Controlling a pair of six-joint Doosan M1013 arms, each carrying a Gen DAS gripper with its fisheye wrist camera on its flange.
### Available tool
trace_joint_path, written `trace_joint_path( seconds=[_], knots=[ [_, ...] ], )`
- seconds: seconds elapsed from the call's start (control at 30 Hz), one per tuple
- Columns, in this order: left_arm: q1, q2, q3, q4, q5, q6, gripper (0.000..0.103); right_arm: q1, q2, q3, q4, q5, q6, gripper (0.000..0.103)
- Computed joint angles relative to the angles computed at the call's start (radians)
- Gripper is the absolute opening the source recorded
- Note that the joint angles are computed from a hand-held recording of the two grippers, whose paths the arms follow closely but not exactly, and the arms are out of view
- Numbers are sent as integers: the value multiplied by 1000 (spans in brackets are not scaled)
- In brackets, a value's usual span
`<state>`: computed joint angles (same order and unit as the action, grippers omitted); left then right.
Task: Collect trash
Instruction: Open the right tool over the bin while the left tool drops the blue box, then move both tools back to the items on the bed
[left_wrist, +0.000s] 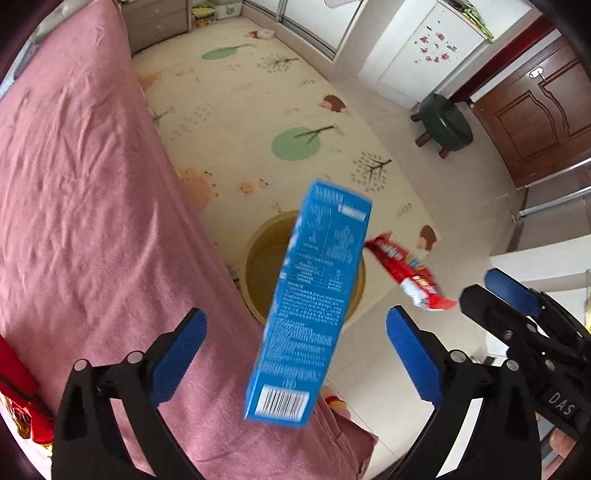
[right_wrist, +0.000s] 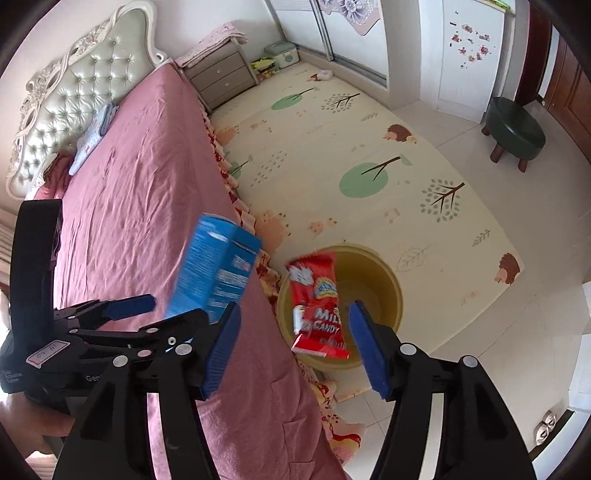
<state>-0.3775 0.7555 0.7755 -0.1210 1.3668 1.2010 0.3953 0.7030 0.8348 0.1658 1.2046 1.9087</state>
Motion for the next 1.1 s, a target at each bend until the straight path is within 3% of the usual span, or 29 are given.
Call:
trace_joint_path(
  seconds=[0.23, 0.53, 0.87, 1.1],
  knots=[
    [10, -2, -8, -9, 19, 5, 97, -11, -9, 15, 3, 1, 2, 59],
    [35, -75, 95, 7, -47, -2, 97, 28, 36, -79, 50, 45, -79, 57],
    [107, -256, 357, 74, -173, -100, 97, 124, 144, -304, 115, 156, -191, 57],
    [180, -406, 568, 132, -236, -183, 97, 209, 269, -545, 181, 295, -206, 57]
  ],
)
